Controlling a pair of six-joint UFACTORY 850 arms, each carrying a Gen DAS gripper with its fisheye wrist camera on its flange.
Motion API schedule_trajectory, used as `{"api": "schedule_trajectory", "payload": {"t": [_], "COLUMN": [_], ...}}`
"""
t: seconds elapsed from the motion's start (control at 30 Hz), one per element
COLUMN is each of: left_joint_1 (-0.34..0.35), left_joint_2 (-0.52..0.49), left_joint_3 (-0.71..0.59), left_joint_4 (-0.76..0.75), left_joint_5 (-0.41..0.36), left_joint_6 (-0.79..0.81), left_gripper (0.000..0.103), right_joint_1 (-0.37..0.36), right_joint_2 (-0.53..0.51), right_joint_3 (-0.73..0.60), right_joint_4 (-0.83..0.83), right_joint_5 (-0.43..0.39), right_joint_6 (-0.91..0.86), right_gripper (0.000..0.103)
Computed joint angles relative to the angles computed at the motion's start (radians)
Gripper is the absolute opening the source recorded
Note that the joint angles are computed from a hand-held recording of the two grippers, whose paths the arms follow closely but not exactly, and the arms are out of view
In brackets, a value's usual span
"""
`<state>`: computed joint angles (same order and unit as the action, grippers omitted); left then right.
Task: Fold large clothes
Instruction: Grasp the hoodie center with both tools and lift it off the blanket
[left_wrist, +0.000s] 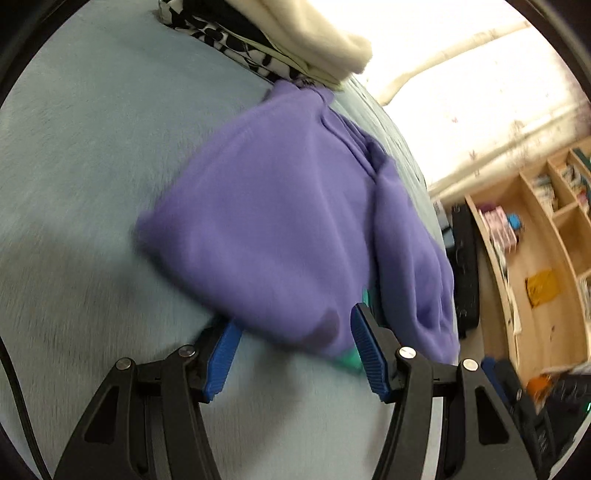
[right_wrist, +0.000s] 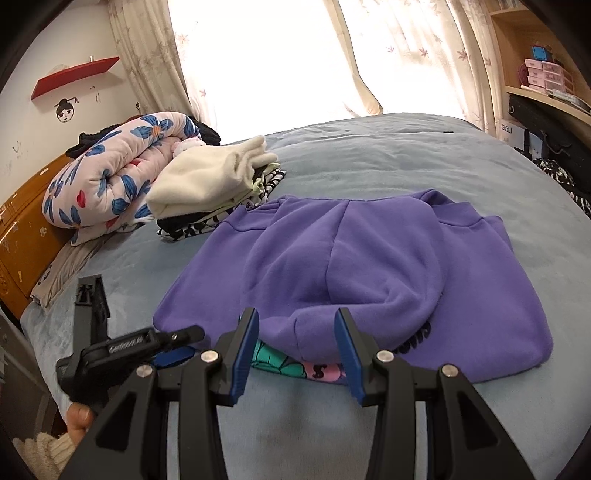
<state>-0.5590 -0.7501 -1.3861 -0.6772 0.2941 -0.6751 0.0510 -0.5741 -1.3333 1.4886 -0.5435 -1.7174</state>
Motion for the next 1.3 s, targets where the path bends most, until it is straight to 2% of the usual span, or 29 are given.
{"api": "schedule_trajectory", "payload": {"t": [0.13, 0.2, 0.23, 0.3, 0.33, 0.37, 0.43, 0.5, 0.6, 0.63, 0.7, 0.77, 0.9, 1.03, 1.2, 1.3], "left_joint_1": [0.043, 0.059, 0.059, 0.062, 0.061, 0.053, 0.032, 0.015, -0.017, -0.025, -0.05, -0.067, -0.102, -0.127, -0.161, -0.17], "left_joint_2": [-0.052, -0.074, -0.083, -0.094, -0.087, -0.088, -0.087, -0.077, -0.056, -0.055, -0.055, -0.043, -0.078, -0.137, -0.297, -0.406], "left_joint_3": [-0.066, -0.101, -0.116, -0.136, -0.125, -0.127, -0.141, -0.146, -0.164, -0.179, -0.214, -0.221, -0.333, -0.483, -0.805, -1.014], "left_joint_4": [0.035, -0.003, -0.076, -0.14, -0.141, -0.183, -0.336, -0.435, -0.592, -0.638, -0.728, -0.759, -0.9, -1.026, -1.267, -1.374], "left_joint_5": [0.007, 0.022, 0.037, 0.064, 0.076, 0.095, 0.114, 0.14, 0.203, 0.219, 0.264, 0.275, 0.332, 0.36, 0.459, 0.533], "left_joint_6": [-0.061, -0.016, 0.069, 0.167, 0.173, 0.221, 0.415, 0.547, 0.78, 0.85, 1.003, 1.075, 1.336, 1.574, 2.008, 2.199], "left_gripper": [0.059, 0.059, 0.055, 0.025, 0.022, 0.019, 0.017, 0.016, 0.016, 0.016, 0.015, 0.015, 0.015, 0.015, 0.016, 0.016], "right_joint_1": [0.009, 0.012, 0.013, 0.015, 0.02, 0.024, 0.036, 0.05, 0.07, 0.079, 0.084, 0.07, 0.062, 0.03, -0.004, -0.033], "right_joint_2": [-0.029, -0.041, -0.049, -0.06, -0.066, -0.07, -0.083, -0.103, -0.156, -0.183, -0.237, -0.303, -0.311, -0.337, -0.38, -0.422], "right_joint_3": [-0.032, -0.045, -0.055, -0.07, -0.079, -0.084, -0.097, -0.118, -0.168, -0.192, -0.247, -0.314, -0.327, -0.358, -0.426, -0.51], "right_joint_4": [-0.022, -0.034, -0.04, -0.043, -0.037, -0.026, 0.022, 0.058, 0.072, 0.057, -0.084, -0.205, -0.237, -0.241, -0.305, -0.404], "right_joint_5": [0.012, 0.019, 0.024, 0.03, 0.043, 0.056, 0.087, 0.114, 0.154, 0.181, 0.193, 0.111, 0.082, -0.022, -0.159, -0.3], "right_joint_6": [0.03, 0.046, 0.054, 0.06, 0.052, 0.039, -0.019, -0.06, -0.093, -0.084, 0.06, 0.233, 0.28, 0.351, 0.483, 0.617], "right_gripper": [0.043, 0.043, 0.043, 0.043, 0.043, 0.042, 0.041, 0.029, 0.016, 0.015, 0.013, 0.014, 0.014, 0.014, 0.014, 0.014]}}
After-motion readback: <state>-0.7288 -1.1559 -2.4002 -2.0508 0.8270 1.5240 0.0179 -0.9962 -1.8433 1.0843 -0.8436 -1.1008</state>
